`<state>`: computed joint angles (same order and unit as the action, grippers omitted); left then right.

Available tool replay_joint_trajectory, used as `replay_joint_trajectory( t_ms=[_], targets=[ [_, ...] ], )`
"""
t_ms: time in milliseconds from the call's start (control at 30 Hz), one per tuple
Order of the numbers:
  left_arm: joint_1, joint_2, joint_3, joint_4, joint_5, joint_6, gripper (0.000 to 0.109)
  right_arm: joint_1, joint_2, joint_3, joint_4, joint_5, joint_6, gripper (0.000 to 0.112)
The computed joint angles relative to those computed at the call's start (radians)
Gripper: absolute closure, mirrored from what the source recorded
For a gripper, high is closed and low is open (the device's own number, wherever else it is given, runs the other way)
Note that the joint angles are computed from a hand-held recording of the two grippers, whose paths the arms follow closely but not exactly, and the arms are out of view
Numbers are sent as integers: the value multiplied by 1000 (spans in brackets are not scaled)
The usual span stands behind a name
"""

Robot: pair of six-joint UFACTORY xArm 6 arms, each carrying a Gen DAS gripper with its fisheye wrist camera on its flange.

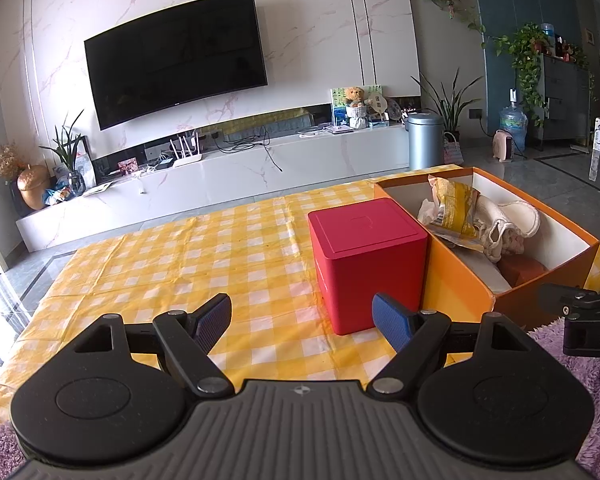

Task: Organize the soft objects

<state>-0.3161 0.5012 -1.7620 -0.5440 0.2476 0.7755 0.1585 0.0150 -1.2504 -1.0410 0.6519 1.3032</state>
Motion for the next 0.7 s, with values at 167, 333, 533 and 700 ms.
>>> replay_joint_trajectory(
  t_ms=[167,333,533,700],
  targets=[
    [2,-7,9,-2,-3,1,15,0,0,0,-1,-1,1,12],
    [2,-6,8,-3,-3,3,15,0,0,0,-2,-1,2,12],
    [1,-7,9,-1,-5,2,15,0,0,1,-3,0,2,12],
    [1,-7,9,-2,-5,3,15,0,0,1,-3,0,2,12]
  ],
)
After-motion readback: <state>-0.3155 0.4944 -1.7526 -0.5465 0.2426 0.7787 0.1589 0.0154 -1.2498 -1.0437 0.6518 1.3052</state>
